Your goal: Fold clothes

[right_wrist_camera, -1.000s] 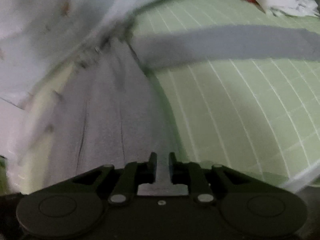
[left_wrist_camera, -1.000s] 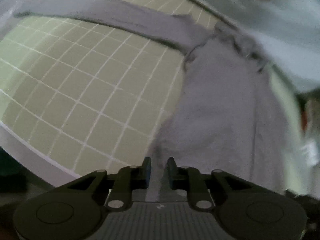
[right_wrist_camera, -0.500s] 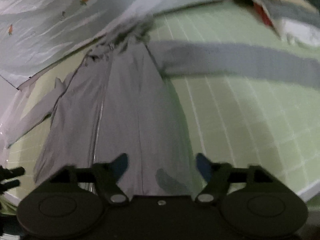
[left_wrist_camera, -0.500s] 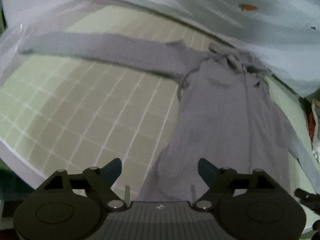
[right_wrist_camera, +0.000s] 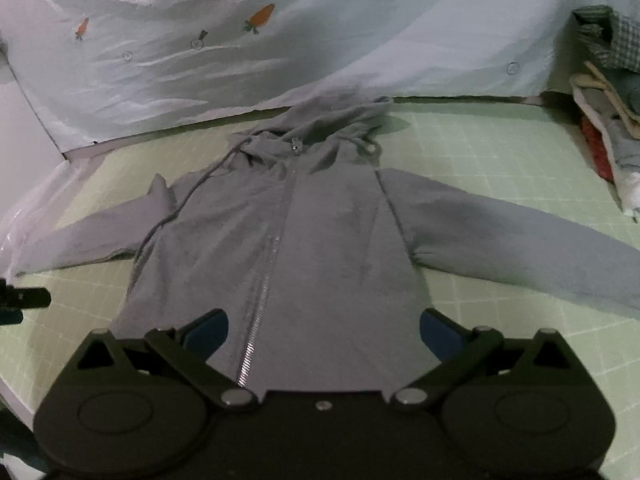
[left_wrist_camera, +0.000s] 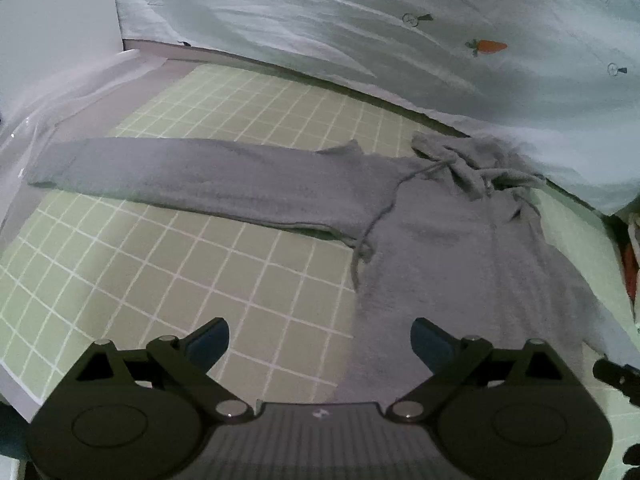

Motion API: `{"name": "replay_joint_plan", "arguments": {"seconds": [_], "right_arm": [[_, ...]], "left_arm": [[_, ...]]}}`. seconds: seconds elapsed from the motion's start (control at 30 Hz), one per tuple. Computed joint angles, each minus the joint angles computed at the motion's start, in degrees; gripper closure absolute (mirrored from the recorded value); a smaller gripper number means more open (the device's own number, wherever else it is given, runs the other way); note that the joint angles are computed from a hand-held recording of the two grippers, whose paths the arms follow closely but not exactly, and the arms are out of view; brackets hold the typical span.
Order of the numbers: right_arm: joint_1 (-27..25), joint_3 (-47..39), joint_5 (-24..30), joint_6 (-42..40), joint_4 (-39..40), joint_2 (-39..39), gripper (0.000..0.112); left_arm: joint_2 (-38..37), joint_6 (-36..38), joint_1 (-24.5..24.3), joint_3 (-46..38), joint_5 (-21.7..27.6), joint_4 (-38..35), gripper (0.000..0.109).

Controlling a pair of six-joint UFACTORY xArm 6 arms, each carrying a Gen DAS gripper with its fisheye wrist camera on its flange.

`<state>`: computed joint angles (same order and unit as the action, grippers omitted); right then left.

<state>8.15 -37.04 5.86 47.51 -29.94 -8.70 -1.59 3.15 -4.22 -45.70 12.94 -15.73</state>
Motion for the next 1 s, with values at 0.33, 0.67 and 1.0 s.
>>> {"name": "replay_joint_plan", "arguments": {"seconds": [0.33,0.67,1.0], "right_arm": [[-1.9,-13.5,3.7,12.0,-11.4,11.6,0.009],[-7.6,-48.7,11.8,5.3,-8.9,38.7,0.034],[-7.0,-85.9,25.1,-23.9,12.4,66.3,0.069]], "left_arm": [[12.8,4.8,4.0,-12.6,2.3,-6.7,0.012],[30.7,-5.4,5.3,-34.3,6.5,8.0,0.012],[36.0,-11.3,5.2,-43.2,10.7,12.5,0.012]]}}
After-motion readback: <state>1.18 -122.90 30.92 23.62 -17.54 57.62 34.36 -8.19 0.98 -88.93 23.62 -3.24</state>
